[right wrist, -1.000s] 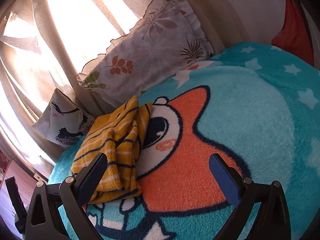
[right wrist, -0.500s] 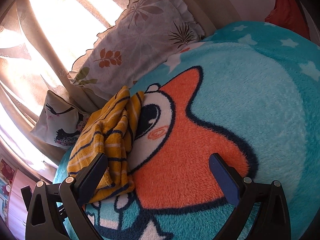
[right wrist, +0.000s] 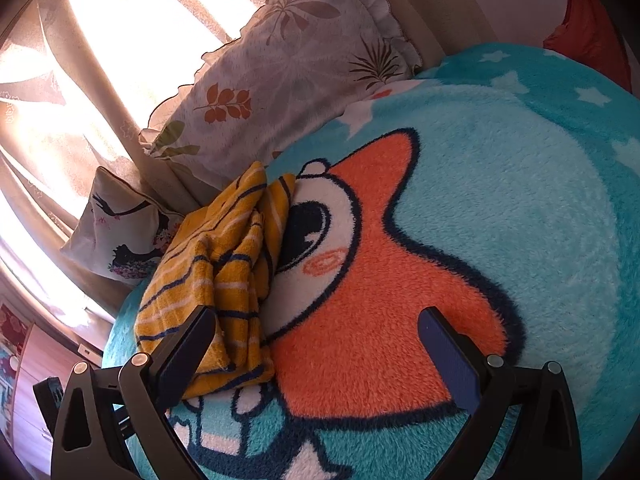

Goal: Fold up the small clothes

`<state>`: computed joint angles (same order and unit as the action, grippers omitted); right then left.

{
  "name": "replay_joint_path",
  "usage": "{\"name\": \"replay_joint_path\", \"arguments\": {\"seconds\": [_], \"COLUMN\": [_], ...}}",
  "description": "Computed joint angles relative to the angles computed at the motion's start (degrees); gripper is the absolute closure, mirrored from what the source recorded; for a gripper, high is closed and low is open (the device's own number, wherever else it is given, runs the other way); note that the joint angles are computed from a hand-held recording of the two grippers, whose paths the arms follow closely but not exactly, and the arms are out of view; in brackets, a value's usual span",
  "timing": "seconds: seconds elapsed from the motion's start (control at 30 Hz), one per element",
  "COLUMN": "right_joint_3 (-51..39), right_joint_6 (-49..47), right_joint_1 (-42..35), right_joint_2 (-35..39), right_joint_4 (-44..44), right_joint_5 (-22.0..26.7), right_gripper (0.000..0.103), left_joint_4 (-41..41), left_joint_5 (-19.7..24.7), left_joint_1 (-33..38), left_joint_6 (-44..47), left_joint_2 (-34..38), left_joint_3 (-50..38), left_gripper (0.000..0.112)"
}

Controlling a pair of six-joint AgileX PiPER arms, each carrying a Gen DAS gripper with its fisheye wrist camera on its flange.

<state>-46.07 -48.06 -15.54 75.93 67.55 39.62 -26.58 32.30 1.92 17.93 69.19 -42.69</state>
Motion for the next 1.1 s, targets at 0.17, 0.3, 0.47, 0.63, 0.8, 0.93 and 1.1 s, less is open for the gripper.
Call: {"name": "replay_joint_path", "arguments": {"seconds": [0.17, 0.3, 0.47, 0.63, 0.8, 0.93, 1.1], "right_joint_3": [-10.37, -25.09, -41.13, -52.3, -57.06, -57.67, -53.96], "right_joint_6": [4.4, 11.69, 20.37, 21.24, 22.89, 20.81, 31.53], "right_joint_1": [1.69, 6.04, 9.93, 12.75, 17.1, 17.7, 20.58], "right_joint_2": [2.38, 14.49, 31.69, 40.62, 39.0, 38.39, 37.67], "right_joint_4": [-4.67, -11.23, -15.39, -11.65, -13.7, -10.79, -28.99], "right_joint_5": [3.68, 6.97, 12.64, 18.86, 18.1, 15.64, 5.95], "right_gripper": [0.0, 0.0, 0.0, 0.047, 0.057, 0.051, 0.046], "left_joint_4": [-11.0, -11.14, -15.23, -16.13, -11.92, -5.33, 3.2], "left_joint_5": [3.8, 7.18, 17.82, 18.43, 21.1, 21.47, 19.46], "left_joint_1": [3.76, 0.2, -1.13, -3.04, -1.33, -0.4, -0.67], "left_joint_6": [9.68, 9.12, 7.56, 7.08, 4.11, -0.88, -7.16], "left_joint_2": [5.01, 19.18, 37.68, 38.53, 35.64, 36.61, 37.9], "left_joint_3": [-9.53, -22.87, -40.34, -43.09, -48.21, -52.98, -47.36], "left_gripper": [0.014, 0.014, 0.014, 0.035, 0.053, 0.045, 0.041]}}
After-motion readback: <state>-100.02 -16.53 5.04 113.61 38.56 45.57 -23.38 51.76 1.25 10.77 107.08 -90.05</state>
